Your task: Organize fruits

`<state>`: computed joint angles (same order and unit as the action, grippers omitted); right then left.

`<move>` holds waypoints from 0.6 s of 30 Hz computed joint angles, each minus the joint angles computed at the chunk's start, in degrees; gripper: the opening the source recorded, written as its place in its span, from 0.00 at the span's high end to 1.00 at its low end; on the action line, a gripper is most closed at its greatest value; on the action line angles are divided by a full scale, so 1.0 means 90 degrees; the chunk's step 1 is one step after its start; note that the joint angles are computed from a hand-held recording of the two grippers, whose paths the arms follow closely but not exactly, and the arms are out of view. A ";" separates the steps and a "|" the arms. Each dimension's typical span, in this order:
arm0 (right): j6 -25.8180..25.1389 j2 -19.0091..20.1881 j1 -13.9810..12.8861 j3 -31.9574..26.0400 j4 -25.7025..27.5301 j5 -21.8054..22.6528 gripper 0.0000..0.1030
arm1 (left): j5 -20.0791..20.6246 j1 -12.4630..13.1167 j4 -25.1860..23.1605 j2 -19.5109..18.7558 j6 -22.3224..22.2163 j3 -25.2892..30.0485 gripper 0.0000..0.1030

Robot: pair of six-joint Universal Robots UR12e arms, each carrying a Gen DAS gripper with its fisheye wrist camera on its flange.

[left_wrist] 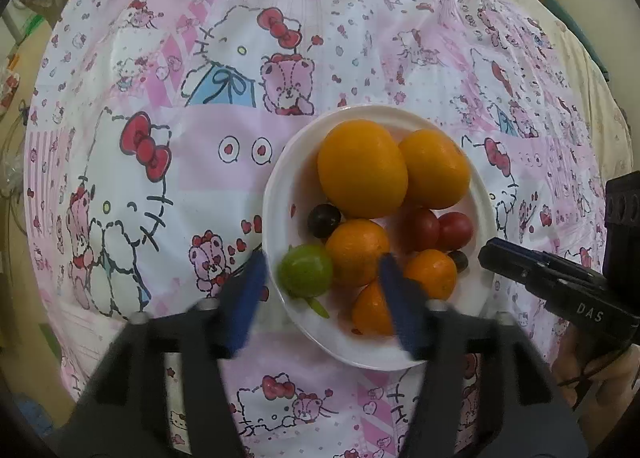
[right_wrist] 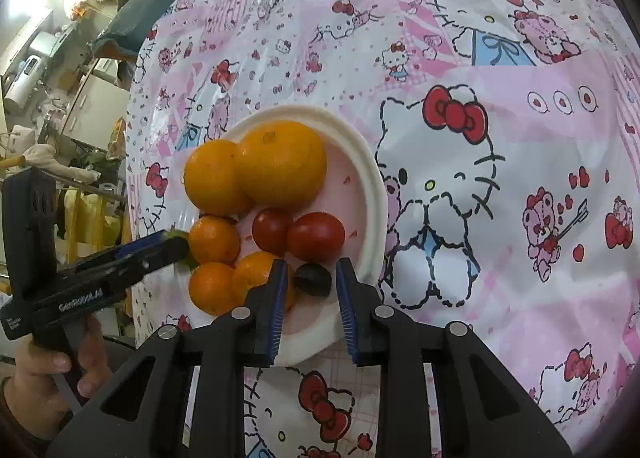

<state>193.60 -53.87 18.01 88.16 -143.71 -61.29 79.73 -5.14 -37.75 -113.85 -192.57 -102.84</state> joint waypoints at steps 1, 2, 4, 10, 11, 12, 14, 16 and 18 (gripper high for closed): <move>0.0015 0.0001 -0.0001 -0.0004 -0.0011 0.0002 0.71 | 0.0030 -0.0008 0.0031 0.0010 -0.0016 -0.0009 0.32; 0.0055 -0.0004 -0.0008 0.0005 -0.0040 0.0012 0.68 | 0.0031 -0.0008 0.0035 0.0017 -0.0023 -0.0014 0.30; 0.0114 -0.0013 -0.0021 0.0017 -0.0067 0.0026 0.56 | -0.0014 0.0006 0.0025 0.0025 -0.0036 -0.0020 0.30; 0.0273 -0.0080 -0.0022 0.0074 -0.0405 -0.0074 0.37 | 0.0191 -0.0023 0.0232 0.0137 -0.0042 -0.0126 0.30; 0.0370 -0.0101 -0.0040 0.0116 -0.0530 -0.0046 0.33 | 0.0272 -0.0036 0.0295 0.0161 -0.0029 -0.0151 0.30; 0.0430 -0.0118 -0.0047 0.0139 -0.0599 -0.0066 0.29 | 0.0391 -0.0057 0.0360 0.0185 -0.0021 -0.0173 0.30; 0.0527 -0.0169 -0.0041 0.0198 -0.0762 -0.0185 0.24 | 0.0638 -0.0095 0.0575 0.0264 0.0012 -0.0264 0.30; 0.0537 -0.0229 -0.0026 0.0247 -0.0890 -0.0302 0.20 | 0.0744 -0.0111 0.0819 0.0332 0.0077 -0.0355 0.30; 0.0564 -0.0327 0.0011 0.0344 -0.1160 -0.0519 0.12 | 0.0982 -0.0155 0.1160 0.0427 0.0123 -0.0470 0.30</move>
